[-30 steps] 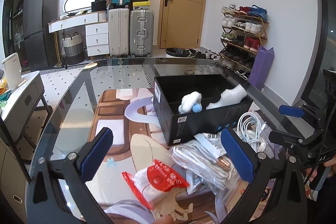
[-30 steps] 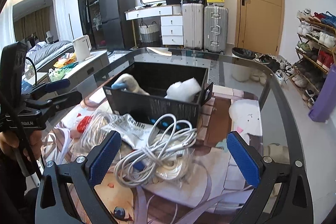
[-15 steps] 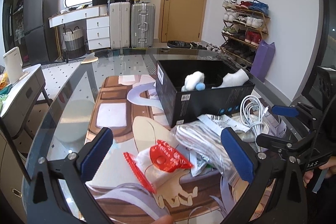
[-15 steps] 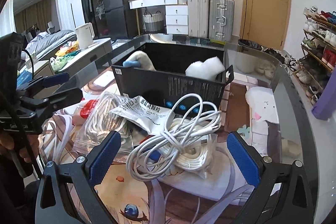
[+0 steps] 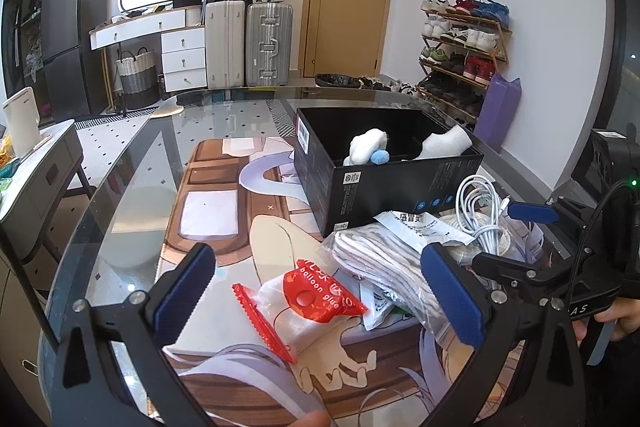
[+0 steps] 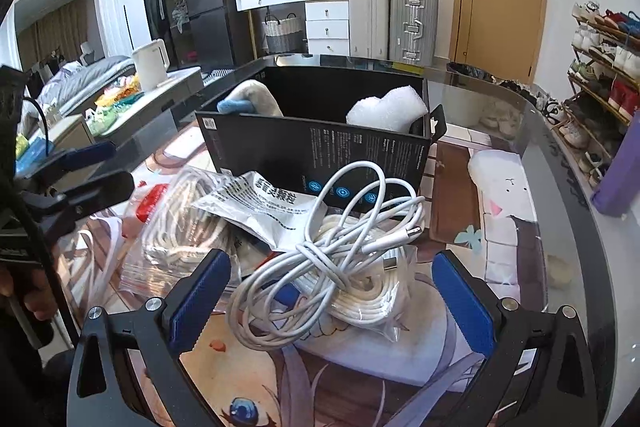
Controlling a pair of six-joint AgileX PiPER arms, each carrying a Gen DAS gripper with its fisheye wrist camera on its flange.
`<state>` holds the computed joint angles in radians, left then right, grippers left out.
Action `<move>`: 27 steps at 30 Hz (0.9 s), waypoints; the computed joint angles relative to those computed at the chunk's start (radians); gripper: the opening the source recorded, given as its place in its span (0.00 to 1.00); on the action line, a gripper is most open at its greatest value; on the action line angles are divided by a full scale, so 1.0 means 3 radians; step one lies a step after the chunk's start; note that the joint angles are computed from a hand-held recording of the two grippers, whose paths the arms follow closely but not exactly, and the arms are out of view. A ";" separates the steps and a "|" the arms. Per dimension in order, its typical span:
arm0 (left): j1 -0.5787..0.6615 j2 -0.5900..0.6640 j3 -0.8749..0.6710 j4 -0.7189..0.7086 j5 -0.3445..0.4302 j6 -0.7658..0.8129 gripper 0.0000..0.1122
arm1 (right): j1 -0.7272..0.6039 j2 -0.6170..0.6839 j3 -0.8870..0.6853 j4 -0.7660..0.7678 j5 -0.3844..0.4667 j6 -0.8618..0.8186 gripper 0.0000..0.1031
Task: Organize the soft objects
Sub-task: 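Move the right gripper back toward the coiled white cable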
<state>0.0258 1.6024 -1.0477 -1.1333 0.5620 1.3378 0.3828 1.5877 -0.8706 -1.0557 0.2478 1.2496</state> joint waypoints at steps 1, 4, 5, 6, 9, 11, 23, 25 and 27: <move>0.0003 0.0004 -0.0002 0.0001 0.0004 -0.0003 0.92 | -0.0003 0.0013 -0.0007 0.0032 -0.0001 -0.0028 0.99; 0.0002 0.0016 -0.0017 0.0024 0.0012 -0.0037 0.92 | 0.0015 0.0065 -0.0037 -0.0068 0.0047 0.0086 0.99; 0.0001 0.0016 -0.0016 0.0033 0.0011 -0.0042 0.92 | 0.0025 0.0086 -0.0049 -0.0090 0.0062 0.0109 0.99; -0.0001 0.0019 -0.0017 0.0035 0.0008 -0.0040 0.92 | 0.0033 0.0109 -0.0060 -0.0127 0.0076 0.0145 0.99; 0.0003 0.0032 -0.0030 0.0037 0.0020 -0.0046 0.92 | 0.0127 0.0187 -0.0123 -0.0224 0.0237 0.0244 0.99; 0.0003 0.0034 -0.0035 0.0044 0.0018 -0.0052 0.92 | 0.0160 0.0202 -0.0134 -0.0308 0.0320 0.0321 0.99; 0.0005 0.0050 -0.0027 0.0044 0.0001 -0.0028 0.92 | 0.0082 0.0085 0.0012 -0.0377 0.0417 0.0320 0.99; 0.0009 0.0061 -0.0034 0.0050 0.0002 -0.0035 0.92 | 0.0048 0.0065 0.0026 -0.0337 0.0401 0.0232 0.99; 0.0009 0.0071 -0.0039 0.0059 -0.0002 -0.0047 0.92 | 0.0014 0.0036 0.0055 -0.0364 0.0371 0.0222 0.99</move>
<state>0.0285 1.6237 -1.0593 -1.1156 0.5615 1.3237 0.3870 1.5986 -0.8539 -1.1649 0.3592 1.3162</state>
